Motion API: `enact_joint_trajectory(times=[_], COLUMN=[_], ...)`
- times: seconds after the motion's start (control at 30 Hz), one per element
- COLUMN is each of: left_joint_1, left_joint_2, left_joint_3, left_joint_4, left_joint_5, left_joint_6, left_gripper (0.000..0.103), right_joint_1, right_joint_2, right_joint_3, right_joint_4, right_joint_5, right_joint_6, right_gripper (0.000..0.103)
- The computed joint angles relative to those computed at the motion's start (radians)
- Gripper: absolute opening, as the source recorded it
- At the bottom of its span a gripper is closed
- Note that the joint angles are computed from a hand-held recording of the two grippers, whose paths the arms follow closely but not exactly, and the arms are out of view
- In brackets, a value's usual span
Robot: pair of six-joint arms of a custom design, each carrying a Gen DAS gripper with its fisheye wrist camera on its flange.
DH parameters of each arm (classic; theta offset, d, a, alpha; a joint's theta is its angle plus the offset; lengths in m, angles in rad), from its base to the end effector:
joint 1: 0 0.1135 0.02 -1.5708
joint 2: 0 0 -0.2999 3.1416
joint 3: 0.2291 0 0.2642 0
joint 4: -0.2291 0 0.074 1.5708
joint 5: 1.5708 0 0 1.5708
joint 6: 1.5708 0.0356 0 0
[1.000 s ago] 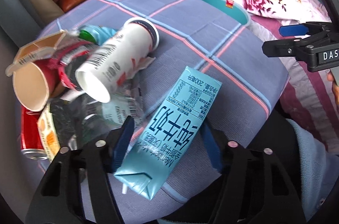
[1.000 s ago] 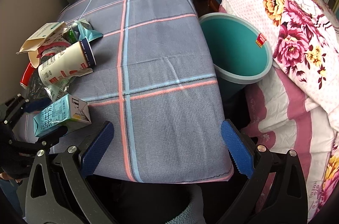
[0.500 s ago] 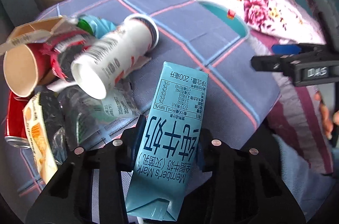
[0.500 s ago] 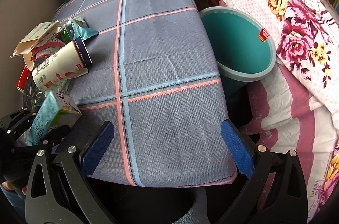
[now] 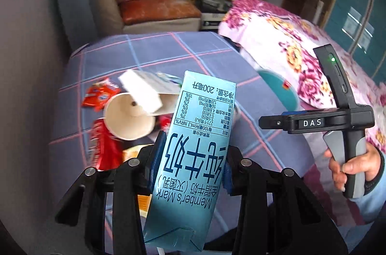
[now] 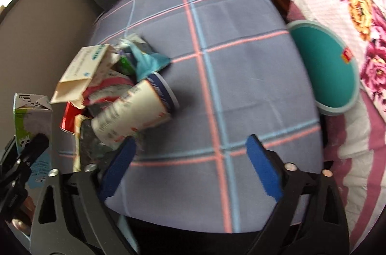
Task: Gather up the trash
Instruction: 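Grasp the white ALDI paper cup with the right gripper while the left gripper holds the carton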
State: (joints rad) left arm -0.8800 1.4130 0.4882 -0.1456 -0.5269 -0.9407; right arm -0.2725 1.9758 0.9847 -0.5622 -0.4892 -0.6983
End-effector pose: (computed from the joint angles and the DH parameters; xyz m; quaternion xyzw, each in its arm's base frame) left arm 0.1578 -0.1627 0.1484 -0.0928 0.9330 -0.0340 0.3459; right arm 0.3234 -0.0730 0.1013 -0.2071 0.9478 0.2102 0.1205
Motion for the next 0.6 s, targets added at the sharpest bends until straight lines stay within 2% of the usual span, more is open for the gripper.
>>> enact_joint_trajectory(times=[0.03, 0.17, 0.27, 0.37, 0.5, 0.57, 0.6], left_joint_1=[0.012, 0.056, 0.071, 0.093, 0.115, 0.116, 0.116], left_joint_2=[-0.007, -0.036, -0.079, -0.077, -0.030, -0.016, -0.013], left_joint_3=[-0.012, -0.065, -0.117, -0.143, -0.158, -0.165, -0.168], left_joint_4=[0.008, 0.044, 0.065, 0.106, 0.186, 0.208, 0.215], left_joint_5=[0.003, 0.010, 0.024, 0.045, 0.077, 0.081, 0.084], left_joint_6=[-0.004, -0.021, -0.027, -0.018, -0.004, -0.009, -0.012], left_gripper=[0.041, 0.041, 0.041, 0.041, 0.041, 0.041, 0.041], right_joint_1=[0.035, 0.126, 0.160, 0.190, 0.198, 0.186, 0.179], right_joint_2=[0.007, 0.075, 0.123, 0.147, 0.234, 0.225, 0.222], right_joint_3=[0.007, 0.057, 0.092, 0.104, 0.155, 0.142, 0.142], right_joint_4=[-0.010, -0.049, -0.053, -0.035, -0.080, -0.070, -0.077], right_joint_5=[0.002, -0.001, -0.025, -0.025, -0.040, -0.055, -0.058], right_joint_6=[0.031, 0.150, 0.235, 0.269, 0.300, 0.271, 0.251], right_gripper=[0.068, 0.067, 0.072, 0.076, 0.076, 0.060, 0.056])
